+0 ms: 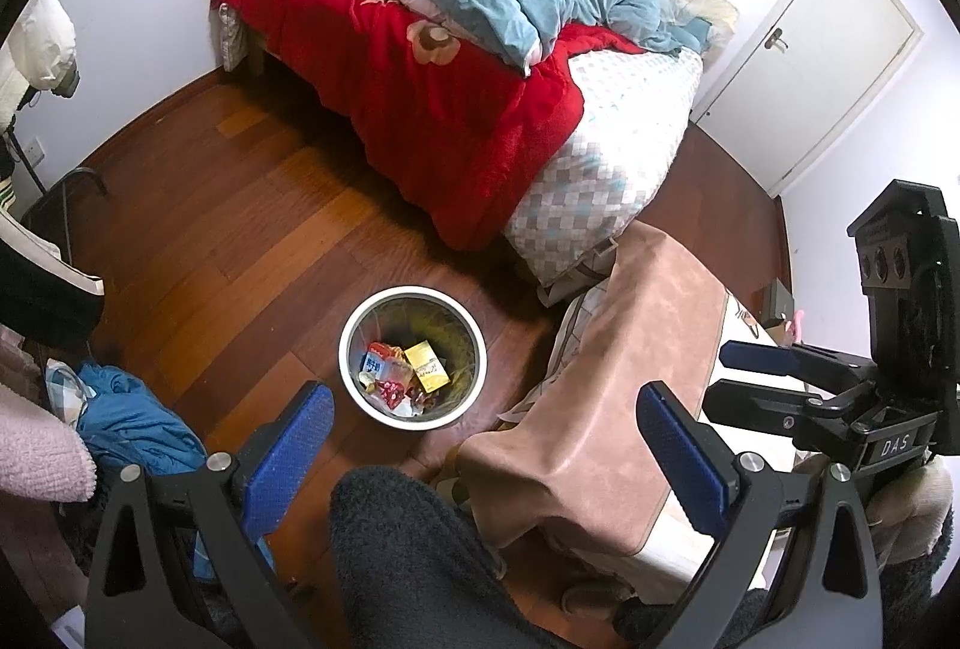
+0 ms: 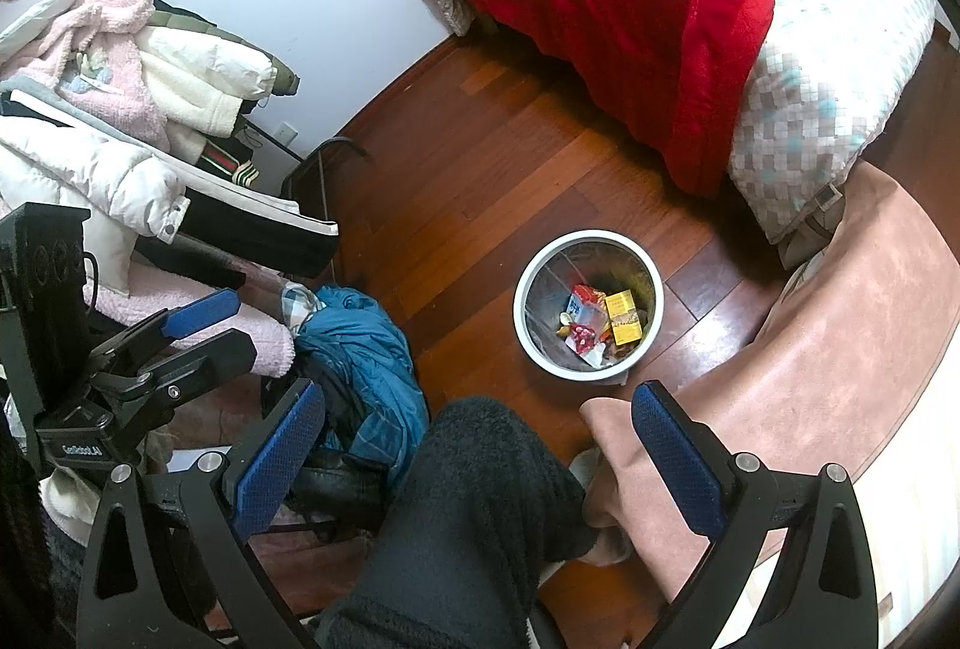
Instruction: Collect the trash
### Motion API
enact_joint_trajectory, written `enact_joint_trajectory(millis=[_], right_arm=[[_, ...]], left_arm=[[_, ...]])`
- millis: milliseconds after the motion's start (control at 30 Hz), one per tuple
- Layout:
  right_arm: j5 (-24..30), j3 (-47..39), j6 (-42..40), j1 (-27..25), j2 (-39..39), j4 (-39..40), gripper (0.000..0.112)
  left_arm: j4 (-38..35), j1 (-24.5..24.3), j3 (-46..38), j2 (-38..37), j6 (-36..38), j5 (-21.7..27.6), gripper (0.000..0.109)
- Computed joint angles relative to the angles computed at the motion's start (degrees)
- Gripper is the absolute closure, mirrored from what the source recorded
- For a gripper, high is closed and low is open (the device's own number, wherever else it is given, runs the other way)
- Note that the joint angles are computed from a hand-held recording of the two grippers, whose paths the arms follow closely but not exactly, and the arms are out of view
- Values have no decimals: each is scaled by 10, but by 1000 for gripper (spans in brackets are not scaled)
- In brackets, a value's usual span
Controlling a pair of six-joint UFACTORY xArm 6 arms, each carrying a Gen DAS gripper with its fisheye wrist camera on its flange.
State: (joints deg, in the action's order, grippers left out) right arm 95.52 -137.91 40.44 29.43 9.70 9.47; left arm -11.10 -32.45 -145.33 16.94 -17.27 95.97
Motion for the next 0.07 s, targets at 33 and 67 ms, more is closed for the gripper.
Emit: enact_joint_trajectory(millis=[33, 67], right_arm=[[0, 3, -2, -1, -1, 0, 9], [1, 0, -1, 0, 0, -1, 9]], left_arm=[[-2, 1, -16, 9, -1, 8, 6], [-3, 2, -16, 9, 0, 8, 6]])
